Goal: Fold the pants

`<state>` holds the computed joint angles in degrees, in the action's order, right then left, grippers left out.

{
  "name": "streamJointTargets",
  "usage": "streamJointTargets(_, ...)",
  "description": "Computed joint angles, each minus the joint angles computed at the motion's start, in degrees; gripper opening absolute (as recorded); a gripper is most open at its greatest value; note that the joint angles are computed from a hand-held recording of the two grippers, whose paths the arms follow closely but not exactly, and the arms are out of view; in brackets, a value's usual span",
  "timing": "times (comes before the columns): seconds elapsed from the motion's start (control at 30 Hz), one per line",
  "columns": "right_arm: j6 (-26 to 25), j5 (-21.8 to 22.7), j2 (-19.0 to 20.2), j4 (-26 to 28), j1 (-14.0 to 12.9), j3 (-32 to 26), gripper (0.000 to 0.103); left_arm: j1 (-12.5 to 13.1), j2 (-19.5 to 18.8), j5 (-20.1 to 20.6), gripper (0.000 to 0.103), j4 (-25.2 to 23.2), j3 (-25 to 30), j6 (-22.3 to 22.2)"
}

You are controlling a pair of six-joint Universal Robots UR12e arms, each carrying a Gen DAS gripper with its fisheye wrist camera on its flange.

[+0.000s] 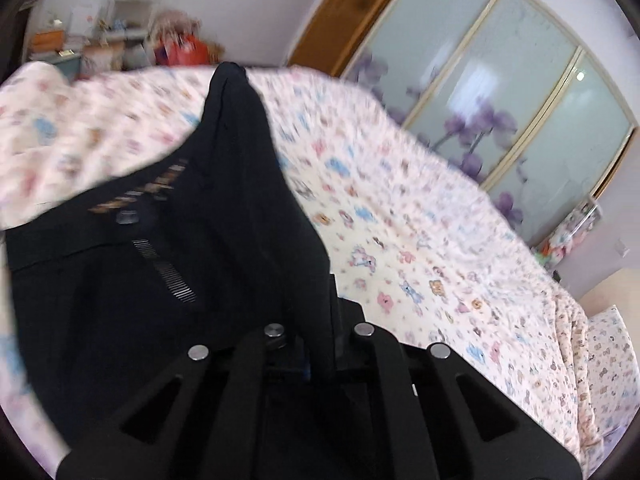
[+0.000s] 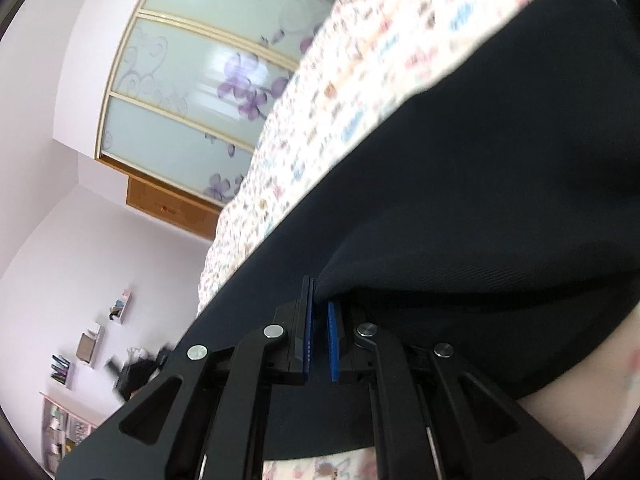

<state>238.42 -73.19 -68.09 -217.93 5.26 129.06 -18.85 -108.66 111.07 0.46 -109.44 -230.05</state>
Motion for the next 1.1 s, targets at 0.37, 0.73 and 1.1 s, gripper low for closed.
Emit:
streamJointTargets(0.37,1.19,-4.39,-1.28,2.76,0.58,1.31,0.007,-2.66,1.9,3.07,0.01,2.63,-12.6,-15.56)
streamJointTargets(0.73,2.98,-9.3,-3.39,-0.62,0.46,3.11,0.006,-7.43,2.92,22.86,0.095,12.99,-13.85,-9.81)
streamJointTargets(1.1,3.0,-5.81,-10.49,3.62,-3.13,9.14,0.071,-11.21,-5.05,11.2,0.101,24.61,-7.56,13.96)
